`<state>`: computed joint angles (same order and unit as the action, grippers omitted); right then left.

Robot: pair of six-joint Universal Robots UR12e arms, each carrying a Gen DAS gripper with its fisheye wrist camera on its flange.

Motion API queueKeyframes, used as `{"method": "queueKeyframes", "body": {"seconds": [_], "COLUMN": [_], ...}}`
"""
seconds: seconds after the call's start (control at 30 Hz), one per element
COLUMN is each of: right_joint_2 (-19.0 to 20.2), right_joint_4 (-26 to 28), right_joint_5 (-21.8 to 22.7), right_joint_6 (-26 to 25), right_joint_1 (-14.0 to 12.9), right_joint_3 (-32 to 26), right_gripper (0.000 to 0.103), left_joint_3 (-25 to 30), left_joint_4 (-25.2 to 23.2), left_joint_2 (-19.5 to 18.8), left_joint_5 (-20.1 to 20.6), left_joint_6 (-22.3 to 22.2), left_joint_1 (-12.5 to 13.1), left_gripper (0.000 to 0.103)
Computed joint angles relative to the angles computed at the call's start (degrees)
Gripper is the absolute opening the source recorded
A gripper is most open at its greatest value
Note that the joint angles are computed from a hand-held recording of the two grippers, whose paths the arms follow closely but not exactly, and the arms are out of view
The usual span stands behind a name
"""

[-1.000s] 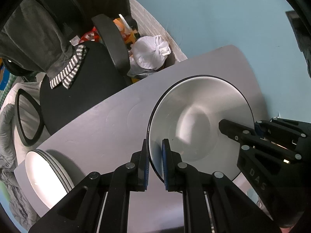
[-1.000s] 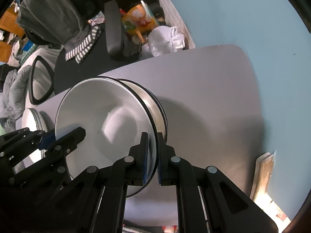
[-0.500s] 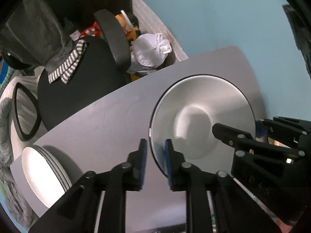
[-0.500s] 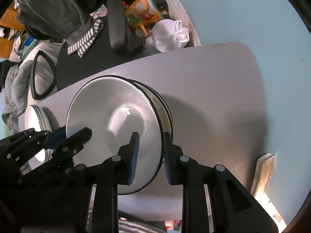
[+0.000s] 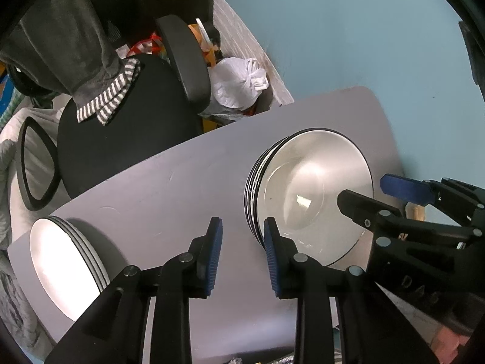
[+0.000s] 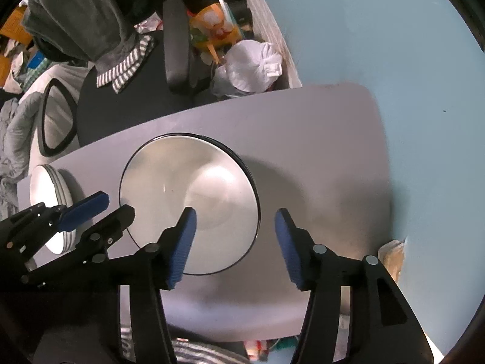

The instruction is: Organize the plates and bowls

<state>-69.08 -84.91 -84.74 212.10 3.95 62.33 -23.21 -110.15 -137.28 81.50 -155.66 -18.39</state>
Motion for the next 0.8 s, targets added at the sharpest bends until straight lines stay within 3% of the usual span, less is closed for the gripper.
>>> {"method": "queueKeyframes", "body": {"seconds": [0.3,0.43,0.7,0.77,0.8], "right_joint_2": [-0.68,-0.95,-2.22,-2.47,-2.73], "right_joint_4": [-0.85,-1.37,-3.24,-3.60,-4.01], "right_joint_5": [-1.24,-2.39,-2.81,-3.26,-3.30], "right_joint_6": [0.49,0.62,1.53,1.78,1.94], "right_joint_1": [0.51,0.99,1.52,1.77,1.86], "right_joint_3": [-0.13,-0.35,0.47,0.58,0.85], "right_gripper": [0.056,0.064,0.064,0.066,0.066], "left_joint_3": [-1.80,-3.83,-6.22,-8.02,-9.14], "left_joint_4": [2.23,4.11,4.46,5.75,6.83], "left_joint_2": [1.94,3.41,5.38,6.57,7.26], "left_joint_5": [-0.82,-1.26,-2.25,-2.74,-3.09], "left_joint_6": [0.79,0.78,-0.05,0.06,0.07], "left_joint_1": [0.61,1.12,2.03,2.22,2.34], "left_gripper": [0.028,0.039,0.040,0.054,0.056]}}
